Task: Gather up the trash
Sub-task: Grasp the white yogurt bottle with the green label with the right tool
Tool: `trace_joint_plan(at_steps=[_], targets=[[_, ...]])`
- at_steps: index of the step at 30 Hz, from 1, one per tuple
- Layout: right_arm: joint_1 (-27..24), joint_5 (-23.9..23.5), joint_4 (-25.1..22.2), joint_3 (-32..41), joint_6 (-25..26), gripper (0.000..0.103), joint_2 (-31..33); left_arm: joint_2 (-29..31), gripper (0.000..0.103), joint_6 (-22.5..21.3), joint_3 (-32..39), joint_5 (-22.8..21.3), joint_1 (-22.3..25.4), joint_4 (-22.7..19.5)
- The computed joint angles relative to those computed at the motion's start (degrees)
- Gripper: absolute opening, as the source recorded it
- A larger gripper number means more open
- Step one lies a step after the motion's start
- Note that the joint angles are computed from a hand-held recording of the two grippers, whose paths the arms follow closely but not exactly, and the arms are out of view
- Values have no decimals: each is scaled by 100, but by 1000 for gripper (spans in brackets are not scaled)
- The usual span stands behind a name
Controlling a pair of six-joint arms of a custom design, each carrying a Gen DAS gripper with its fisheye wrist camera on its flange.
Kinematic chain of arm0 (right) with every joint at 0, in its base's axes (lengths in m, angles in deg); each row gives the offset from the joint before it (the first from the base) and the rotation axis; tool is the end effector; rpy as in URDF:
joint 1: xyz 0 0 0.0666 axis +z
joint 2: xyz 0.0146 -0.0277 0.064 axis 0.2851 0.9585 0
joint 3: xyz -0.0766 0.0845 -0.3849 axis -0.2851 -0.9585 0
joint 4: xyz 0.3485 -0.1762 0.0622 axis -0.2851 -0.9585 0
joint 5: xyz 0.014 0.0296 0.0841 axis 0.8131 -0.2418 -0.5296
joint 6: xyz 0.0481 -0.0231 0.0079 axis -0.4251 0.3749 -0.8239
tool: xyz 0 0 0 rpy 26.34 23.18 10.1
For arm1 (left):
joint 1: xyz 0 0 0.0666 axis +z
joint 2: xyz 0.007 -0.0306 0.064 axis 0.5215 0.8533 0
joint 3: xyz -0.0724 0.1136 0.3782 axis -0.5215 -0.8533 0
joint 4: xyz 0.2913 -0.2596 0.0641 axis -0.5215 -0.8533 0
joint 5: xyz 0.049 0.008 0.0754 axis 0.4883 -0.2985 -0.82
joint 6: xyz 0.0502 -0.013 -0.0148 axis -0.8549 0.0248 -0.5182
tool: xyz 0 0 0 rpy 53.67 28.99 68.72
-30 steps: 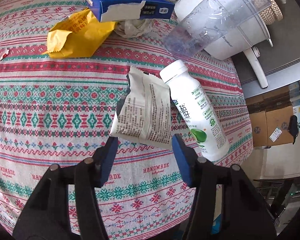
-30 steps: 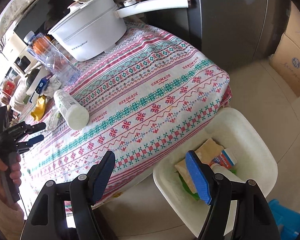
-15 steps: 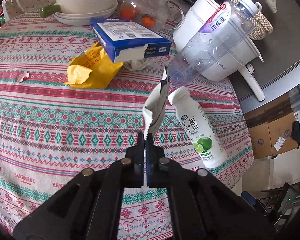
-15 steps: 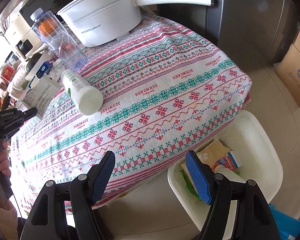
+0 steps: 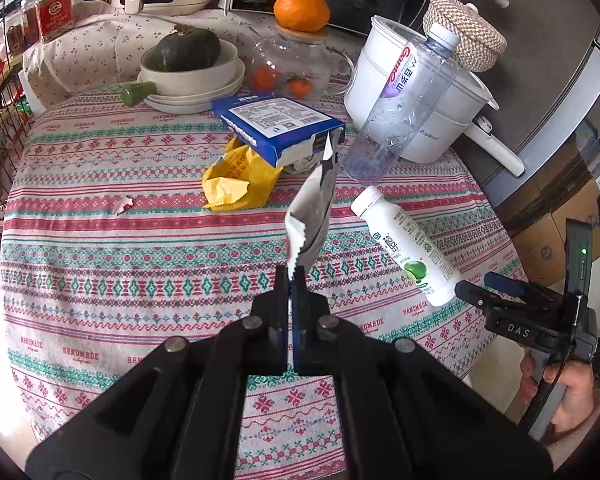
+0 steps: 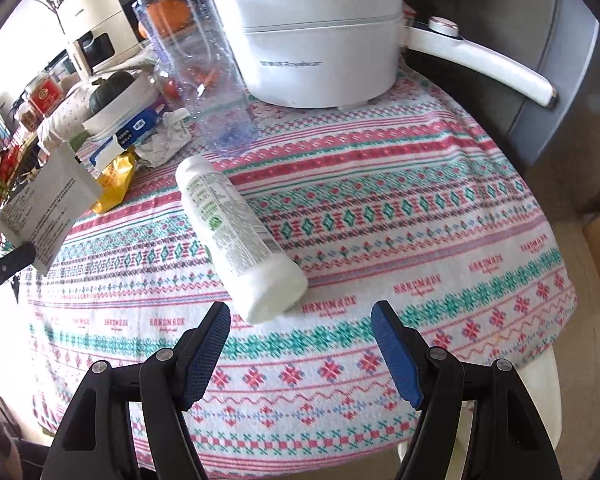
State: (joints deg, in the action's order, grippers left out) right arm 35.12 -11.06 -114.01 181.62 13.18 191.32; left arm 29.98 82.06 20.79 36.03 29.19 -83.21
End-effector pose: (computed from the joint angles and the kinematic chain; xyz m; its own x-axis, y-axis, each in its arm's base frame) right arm 0.5953 0.1977 0.3855 -0.9072 -0.0862 -0.4118 -0.1139 0.9926 0.0430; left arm 0.5530 -0.0289 0.4286 -0.8541 -0.1384 -0.5014 -0.0095 0.9679 -0.2510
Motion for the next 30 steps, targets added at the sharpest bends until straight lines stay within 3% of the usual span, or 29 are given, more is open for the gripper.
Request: trace_joint_plan(at_steps=[7, 11, 15, 19, 30], targets=[[368, 453, -565, 1539, 399, 72, 1199, 31, 1, -49, 44, -87, 60, -9], [454, 655, -734, 1864, 485, 65, 1553, 28, 1, -95, 48, -72, 57, -7], [483, 646, -579, 1754, 489, 62, 1559, 21, 1, -100, 46, -40, 42, -9], [540, 701, -434, 1538, 613, 50, 1403, -47, 1, -124, -14, -14, 8, 45], [352, 563, 246, -167, 571, 50, -161, -370, 1, -323, -278, -5, -317, 201]])
